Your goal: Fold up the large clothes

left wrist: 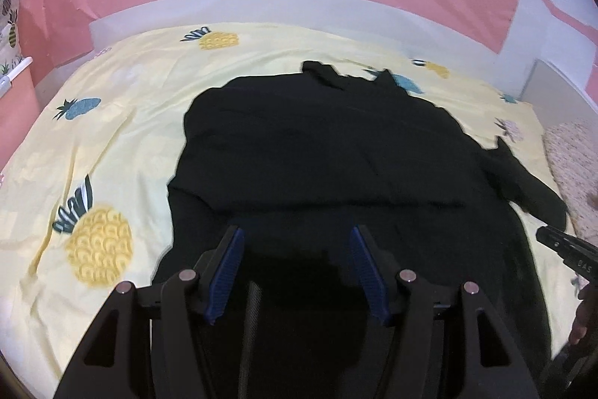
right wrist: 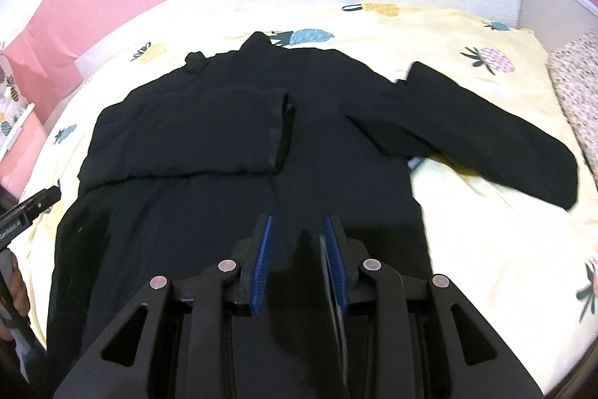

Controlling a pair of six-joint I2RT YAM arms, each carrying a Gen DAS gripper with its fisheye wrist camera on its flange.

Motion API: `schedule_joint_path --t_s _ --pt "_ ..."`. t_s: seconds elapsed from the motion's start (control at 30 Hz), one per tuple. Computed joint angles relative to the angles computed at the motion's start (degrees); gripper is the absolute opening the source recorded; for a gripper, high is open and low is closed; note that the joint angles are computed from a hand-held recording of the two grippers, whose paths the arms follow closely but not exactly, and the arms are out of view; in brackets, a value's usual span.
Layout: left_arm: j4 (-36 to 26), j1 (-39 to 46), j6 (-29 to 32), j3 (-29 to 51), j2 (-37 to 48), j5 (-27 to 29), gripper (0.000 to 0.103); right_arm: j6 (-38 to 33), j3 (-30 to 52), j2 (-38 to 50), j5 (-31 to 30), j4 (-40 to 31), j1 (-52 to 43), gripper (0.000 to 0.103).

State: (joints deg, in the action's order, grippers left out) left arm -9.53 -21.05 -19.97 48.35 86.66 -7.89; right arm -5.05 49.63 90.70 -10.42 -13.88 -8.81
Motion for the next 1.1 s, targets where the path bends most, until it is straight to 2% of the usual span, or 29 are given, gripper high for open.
schedule_joint_path --t_s 0.13,0.3,0.4,0.5,0.83,1.1 --pt "-3.9 -5.8 -3.4 -2.4 -5.9 -2.5 0.062 -1.1 -5.3 -8.4 -0.2 -2.2 -1.9 0.03" --pt "-7.8 -11.3 -6.5 -3.3 -9.5 -6.0 0.062 -2.6 -8.6 -16.0 -1.4 -5.7 -4.1 0.03" --pt "-9.6 -13.6 -8.2 -3.9 -11.3 -7.0 0.062 -4.0 -10.2 -19.3 -2.7 -7.1 -5.7 0.038" --pt "-10.9 -15.4 -9.9 -4.3 -12.4 -7.7 0.062 -5.2 -11.5 -21.4 -3.2 -8.3 -7.1 0.04" --pt "-11.8 -17.8 -11.1 -3.1 -11.0 -8.7 0.062 -6.2 -11.8 -20.8 -4.0 -8.2 -11.0 0.04" --pt "-10.3 -17.1 -10.2 -1.4 -6.9 -7.5 0.062 -7.2 -10.5 -15.3 -4.6 -5.7 -14.2 0.04"
